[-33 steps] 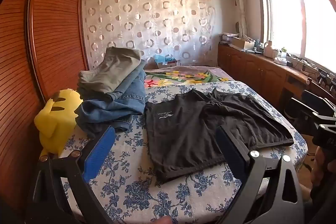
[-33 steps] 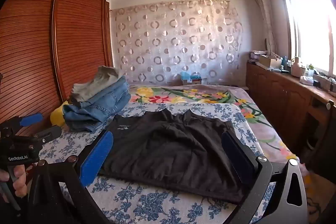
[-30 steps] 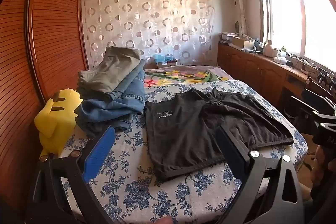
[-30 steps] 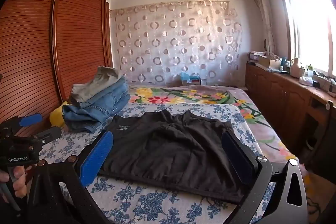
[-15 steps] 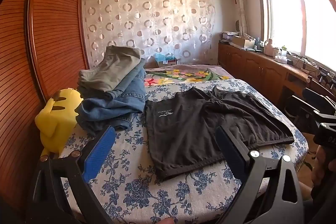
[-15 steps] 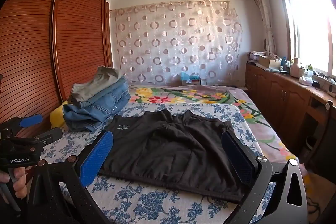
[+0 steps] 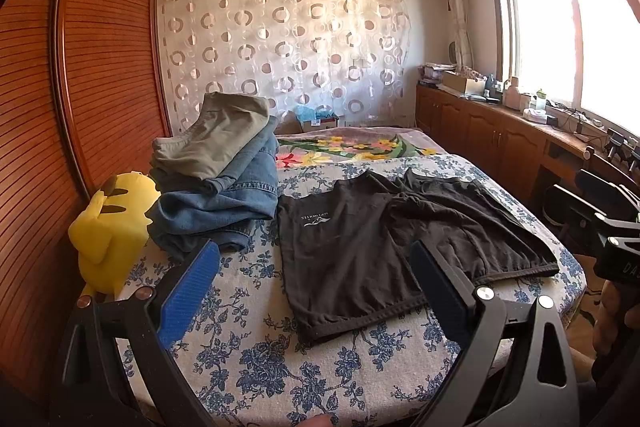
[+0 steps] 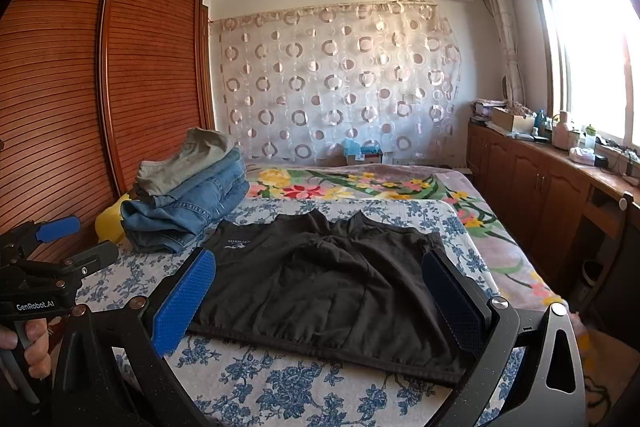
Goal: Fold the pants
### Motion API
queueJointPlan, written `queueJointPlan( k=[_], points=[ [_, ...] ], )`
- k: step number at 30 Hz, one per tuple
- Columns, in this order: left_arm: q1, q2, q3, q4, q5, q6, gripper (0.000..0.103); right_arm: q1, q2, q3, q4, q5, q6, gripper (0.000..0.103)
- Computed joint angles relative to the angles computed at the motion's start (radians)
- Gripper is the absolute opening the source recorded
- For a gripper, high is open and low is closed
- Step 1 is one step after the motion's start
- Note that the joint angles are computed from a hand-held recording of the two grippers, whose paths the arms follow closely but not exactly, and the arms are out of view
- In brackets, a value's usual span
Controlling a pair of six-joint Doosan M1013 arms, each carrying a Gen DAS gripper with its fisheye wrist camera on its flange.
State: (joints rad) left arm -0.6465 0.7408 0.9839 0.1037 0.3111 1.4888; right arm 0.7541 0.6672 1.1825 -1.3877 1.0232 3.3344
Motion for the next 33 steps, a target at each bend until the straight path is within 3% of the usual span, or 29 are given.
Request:
queueJointPlan(
  k=[33],
  points=[
    [0.0,-0.017,0.005,0.013,0.001,-0.013,0.097,0.006,0.002,-0.006,-0.005,0.017,0.003,0.103]
  ],
)
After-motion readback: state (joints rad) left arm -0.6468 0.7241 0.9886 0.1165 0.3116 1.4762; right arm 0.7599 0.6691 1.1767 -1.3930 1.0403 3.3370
